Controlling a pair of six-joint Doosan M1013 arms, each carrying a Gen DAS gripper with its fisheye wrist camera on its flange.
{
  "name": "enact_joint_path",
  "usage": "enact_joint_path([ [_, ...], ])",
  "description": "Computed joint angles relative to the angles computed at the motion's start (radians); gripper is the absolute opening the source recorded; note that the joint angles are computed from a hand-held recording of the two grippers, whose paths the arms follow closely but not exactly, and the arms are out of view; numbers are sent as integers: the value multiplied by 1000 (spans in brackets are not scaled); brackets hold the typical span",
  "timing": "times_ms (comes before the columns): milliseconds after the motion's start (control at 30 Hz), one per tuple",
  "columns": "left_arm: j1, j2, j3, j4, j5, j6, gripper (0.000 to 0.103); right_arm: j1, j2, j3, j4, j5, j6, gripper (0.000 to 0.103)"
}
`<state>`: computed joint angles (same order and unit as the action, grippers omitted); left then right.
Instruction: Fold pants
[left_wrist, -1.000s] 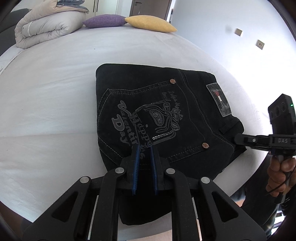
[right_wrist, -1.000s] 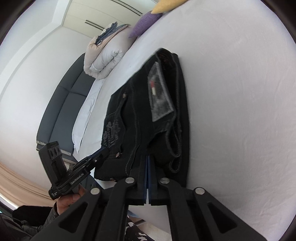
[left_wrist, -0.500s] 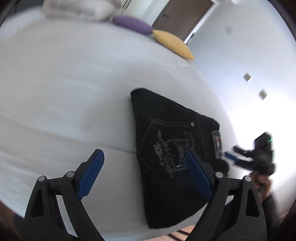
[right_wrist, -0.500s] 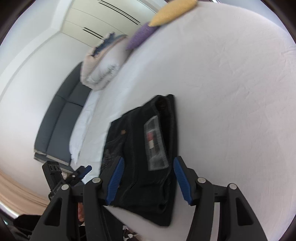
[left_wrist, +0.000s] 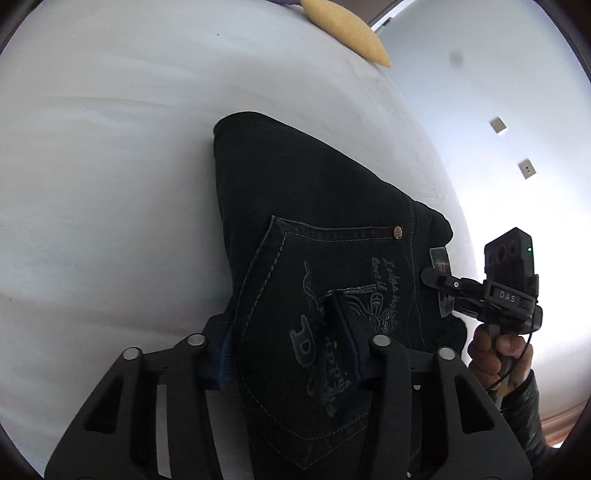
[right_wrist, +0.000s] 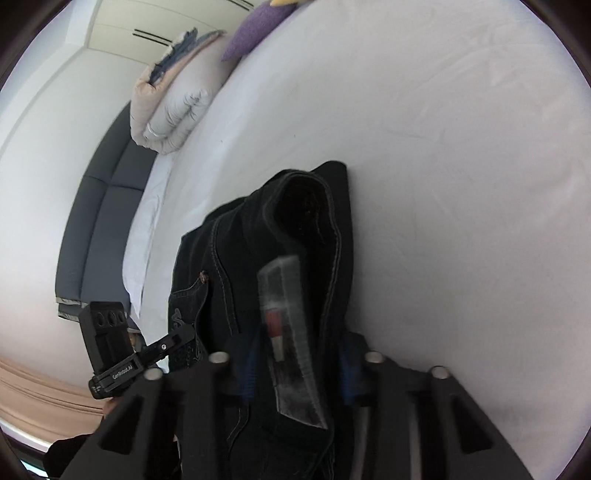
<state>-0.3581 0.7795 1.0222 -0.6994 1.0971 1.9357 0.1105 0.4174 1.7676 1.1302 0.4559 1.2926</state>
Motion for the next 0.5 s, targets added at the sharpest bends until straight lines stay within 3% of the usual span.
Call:
enact_joint_path([
  [133,-10,-12,-9,25,-6,26,23,23,-20,-7,-134,-42,82,21],
  [267,-19,-23,-36,24,-18,54,21,33,-52,-12,-112,-69,29,18],
  [333,-23,-20,-69,15,-21,71,20,36,-68,-24,-186,-98,83,18],
  [500,-39,53,-254,19,-4,84,21,-12,-69,-72,-201,-96,70,18],
])
